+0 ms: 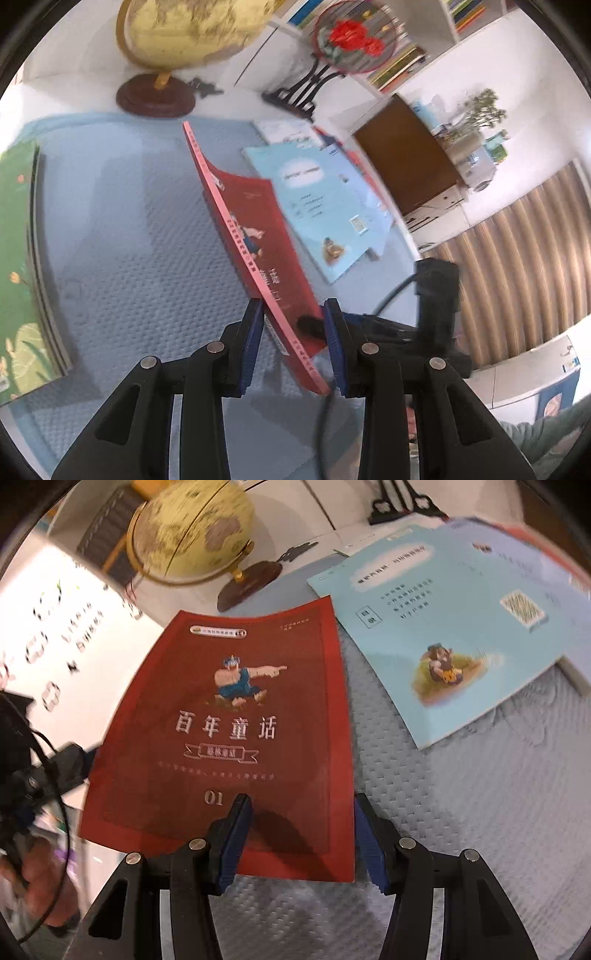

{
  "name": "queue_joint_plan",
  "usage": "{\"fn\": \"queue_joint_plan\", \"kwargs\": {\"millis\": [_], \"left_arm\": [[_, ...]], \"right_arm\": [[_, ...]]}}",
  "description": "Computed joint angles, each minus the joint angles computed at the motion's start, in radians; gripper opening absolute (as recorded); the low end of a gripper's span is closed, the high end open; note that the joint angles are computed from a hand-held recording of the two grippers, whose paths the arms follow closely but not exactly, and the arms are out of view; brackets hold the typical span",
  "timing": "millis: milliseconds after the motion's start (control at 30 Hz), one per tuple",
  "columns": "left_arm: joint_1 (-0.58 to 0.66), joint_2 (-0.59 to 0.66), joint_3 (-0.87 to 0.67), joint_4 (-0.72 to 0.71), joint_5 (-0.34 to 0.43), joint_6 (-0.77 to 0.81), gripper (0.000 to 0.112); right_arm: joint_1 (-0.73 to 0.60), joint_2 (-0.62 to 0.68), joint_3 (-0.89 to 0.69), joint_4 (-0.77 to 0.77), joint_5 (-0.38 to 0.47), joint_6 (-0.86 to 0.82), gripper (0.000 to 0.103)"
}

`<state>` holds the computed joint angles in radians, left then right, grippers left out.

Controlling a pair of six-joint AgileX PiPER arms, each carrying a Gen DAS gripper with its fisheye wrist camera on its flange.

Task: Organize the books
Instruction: 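Grasp the red book edge with both grippers and lift it upright, then carry the upright red book beside the green book and lower it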

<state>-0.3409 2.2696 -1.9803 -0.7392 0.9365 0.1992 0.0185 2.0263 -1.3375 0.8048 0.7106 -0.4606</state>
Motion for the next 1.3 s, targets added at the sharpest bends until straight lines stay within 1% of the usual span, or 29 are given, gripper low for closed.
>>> {"fn": "queue_joint_plan", "kwargs": {"millis": [67, 100, 167, 233, 333, 400, 467, 533, 567, 600, 633, 667, 733, 767, 800, 833, 900, 933, 967, 1000, 1033, 1100, 1200, 1233, 1300], "left_arm": [[-0.028, 0.031, -0.024, 0.106, -0.017, -0.075, 0.029], [-0.032, 0.045, -0.033, 0.133, -0.019, -0.097, 0.029], [-0.024, 0.075, -0.047, 0.109, -0.012, -0.111, 0.029], [-0.03, 0.117, -0.096, 0.132, 0.008, -0.156, 0.026], [-0.032, 0.169, -0.163, 0.1, 0.041, -0.171, 0.025], [-0.026, 0.194, -0.196, 0.056, 0.054, -0.184, 0.025], [0.001, 0.212, -0.209, -0.045, 0.072, -0.173, 0.023], [0.031, 0.22, -0.212, -0.153, 0.097, -0.154, 0.023], [0.042, 0.222, -0.216, -0.201, 0.109, -0.14, 0.023], [0.048, 0.224, -0.225, -0.228, 0.117, -0.133, 0.023], [0.052, 0.226, -0.236, -0.243, 0.124, -0.133, 0.023], [0.057, 0.23, -0.245, -0.27, 0.131, -0.129, 0.023], [0.067, 0.249, -0.268, -0.328, 0.153, -0.131, 0.023], [0.071, 0.256, -0.271, -0.353, 0.16, -0.128, 0.023], [0.068, 0.269, -0.295, -0.35, 0.167, -0.142, 0.023], [0.067, 0.277, -0.312, -0.334, 0.177, -0.154, 0.023], [0.055, 0.303, -0.373, -0.263, 0.195, -0.206, 0.023], [0.05, 0.307, -0.388, -0.221, 0.199, -0.229, 0.023], [0.045, 0.305, -0.396, -0.171, 0.205, -0.251, 0.023], [0.043, 0.307, -0.406, -0.144, 0.209, -0.263, 0.023], [0.036, 0.302, -0.414, -0.084, 0.213, -0.285, 0.023], [0.022, 0.289, -0.417, 0.01, 0.218, -0.298, 0.025], [0.002, 0.246, -0.364, 0.099, 0.191, -0.28, 0.025], [-0.006, 0.231, -0.347, 0.123, 0.18, -0.266, 0.025], [-0.018, 0.192, -0.298, 0.157, 0.144, -0.232, 0.025]], "right_arm": [[-0.015, 0.0, 0.006, 0.036, 0.011, -0.022, 0.055], [-0.016, -0.001, 0.008, 0.042, 0.011, -0.025, 0.055], [-0.014, -0.004, 0.01, 0.04, 0.008, -0.023, 0.055], [-0.01, -0.004, 0.009, 0.036, 0.009, -0.014, 0.057], [-0.015, 0.015, -0.02, 0.044, 0.034, 0.01, 0.059], [-0.031, 0.029, -0.042, 0.055, 0.068, 0.023, 0.059], [-0.055, 0.047, -0.068, 0.086, 0.12, 0.033, 0.059], [-0.089, 0.068, -0.079, 0.148, 0.189, 0.017, 0.065], [-0.114, 0.088, -0.082, 0.209, 0.242, -0.011, 0.067], [-0.14, 0.104, -0.072, 0.271, 0.288, -0.047, 0.071], [-0.159, 0.111, -0.056, 0.314, 0.315, -0.072, 0.079], [-0.181, 0.126, -0.039, 0.365, 0.346, -0.099, 0.081], [-0.211, 0.156, -0.019, 0.467, 0.395, -0.155, 0.082], [-0.214, 0.163, -0.018, 0.493, 0.402, -0.166, 0.082], [-0.214, 0.171, -0.021, 0.516, 0.407, -0.174, 0.079], [-0.211, 0.185, -0.037, 0.545, 0.409, -0.184, 0.064], [-0.196, 0.198, -0.078, 0.543, 0.405, -0.169, 0.046], [-0.179, 0.194, -0.105, 0.511, 0.374, -0.148, 0.042], [-0.159, 0.185, -0.132, 0.468, 0.342, -0.134, 0.04], [-0.143, 0.177, -0.156, 0.424, 0.322, -0.121, 0.034], [-0.133, 0.182, -0.184, 0.395, 0.314, -0.108, 0.027], [-0.102, 0.157, -0.204, 0.317, 0.282, -0.097, 0.022], [-0.045, 0.101, -0.195, 0.164, 0.198, -0.068, 0.021], [-0.018, 0.073, -0.185, 0.101, 0.157, -0.049, 0.021], [0.018, 0.035, -0.177, 0.024, 0.113, -0.026, 0.021]]}}
